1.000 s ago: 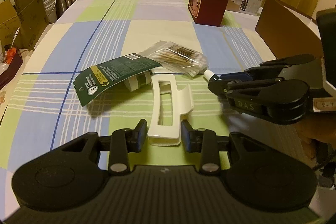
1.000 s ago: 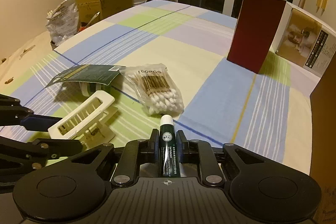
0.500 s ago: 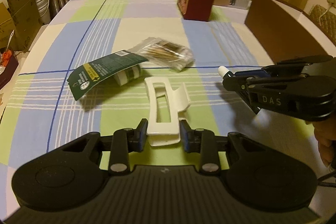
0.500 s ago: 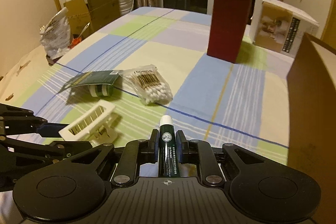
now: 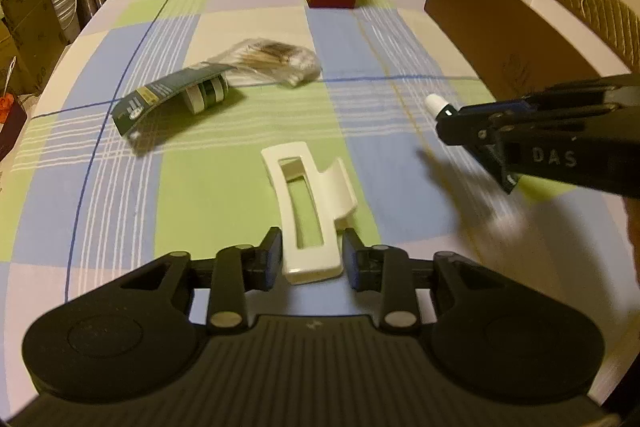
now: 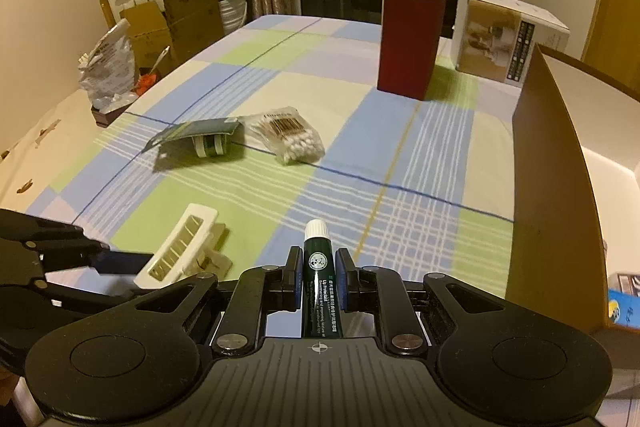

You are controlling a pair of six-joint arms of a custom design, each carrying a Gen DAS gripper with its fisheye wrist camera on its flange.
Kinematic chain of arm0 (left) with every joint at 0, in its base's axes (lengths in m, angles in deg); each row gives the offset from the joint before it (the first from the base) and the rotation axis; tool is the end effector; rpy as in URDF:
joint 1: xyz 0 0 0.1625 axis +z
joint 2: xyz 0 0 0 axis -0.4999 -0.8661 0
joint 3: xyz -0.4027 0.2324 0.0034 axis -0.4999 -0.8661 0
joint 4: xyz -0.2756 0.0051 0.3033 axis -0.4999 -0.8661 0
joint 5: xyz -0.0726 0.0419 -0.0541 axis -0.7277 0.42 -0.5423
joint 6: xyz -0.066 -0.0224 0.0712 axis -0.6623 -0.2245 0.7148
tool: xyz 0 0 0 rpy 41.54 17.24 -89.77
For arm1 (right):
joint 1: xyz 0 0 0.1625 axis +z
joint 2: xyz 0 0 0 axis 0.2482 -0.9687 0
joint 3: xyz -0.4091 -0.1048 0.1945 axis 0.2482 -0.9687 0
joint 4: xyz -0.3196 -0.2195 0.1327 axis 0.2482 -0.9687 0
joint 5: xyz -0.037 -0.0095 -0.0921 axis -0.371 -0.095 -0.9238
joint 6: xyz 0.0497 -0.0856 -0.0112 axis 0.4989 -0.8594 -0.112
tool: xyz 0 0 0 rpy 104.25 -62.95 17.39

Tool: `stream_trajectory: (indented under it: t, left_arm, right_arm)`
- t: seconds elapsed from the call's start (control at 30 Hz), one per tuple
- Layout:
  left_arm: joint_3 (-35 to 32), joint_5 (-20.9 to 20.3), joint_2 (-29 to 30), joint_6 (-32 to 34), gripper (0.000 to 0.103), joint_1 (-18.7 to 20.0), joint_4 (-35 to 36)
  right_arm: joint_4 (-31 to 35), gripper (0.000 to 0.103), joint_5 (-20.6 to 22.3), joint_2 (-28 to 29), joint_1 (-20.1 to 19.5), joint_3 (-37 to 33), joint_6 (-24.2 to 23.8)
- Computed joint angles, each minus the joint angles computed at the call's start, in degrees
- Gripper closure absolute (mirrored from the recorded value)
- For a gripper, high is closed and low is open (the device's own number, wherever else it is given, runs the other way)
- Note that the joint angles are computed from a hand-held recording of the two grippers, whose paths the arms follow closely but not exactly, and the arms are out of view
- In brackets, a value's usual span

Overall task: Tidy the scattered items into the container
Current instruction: 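Carry the white hair clip and green tube over the brown box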

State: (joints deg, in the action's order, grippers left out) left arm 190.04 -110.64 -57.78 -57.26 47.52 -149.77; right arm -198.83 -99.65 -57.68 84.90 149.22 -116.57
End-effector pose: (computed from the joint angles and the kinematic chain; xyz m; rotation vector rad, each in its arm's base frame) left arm -0.3064 -0.3004 0.0727 0.7485 2.4077 -0.5464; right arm 0.1387 -0.2995 0.2513 0.6540 -2.3791 0.7626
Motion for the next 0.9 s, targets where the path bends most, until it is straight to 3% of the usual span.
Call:
stream_trajectory:
  t: [0.27, 0.33, 0.43, 0.9]
  left_arm:
    - [-1.42, 1.03, 2.43, 2.87, 0.064, 1.73, -0.54]
    - [-1.38, 1.13, 2.62, 2.95, 0.075, 2.1, -1.69]
    - [-1.15, 0.61, 2.28, 2.32, 0.076, 2.35, -2.44]
    - [0.66, 1.0, -2.06, -2.14, 0.077, -2.09, -0.08]
  right_arm:
    - [-0.06, 0.084, 0.37, -0.56, -0.63, 0.23, -0.04]
    - [-0.09, 0.084, 0.39, -0.54, -0.7, 0.35, 0.05]
    - [-0.18, 0.084, 0.42, -0.63, -0.68, 0.51, 0.26]
    - [2.67, 0.084, -0.68, -4.0, 2.64, 0.49, 2.13]
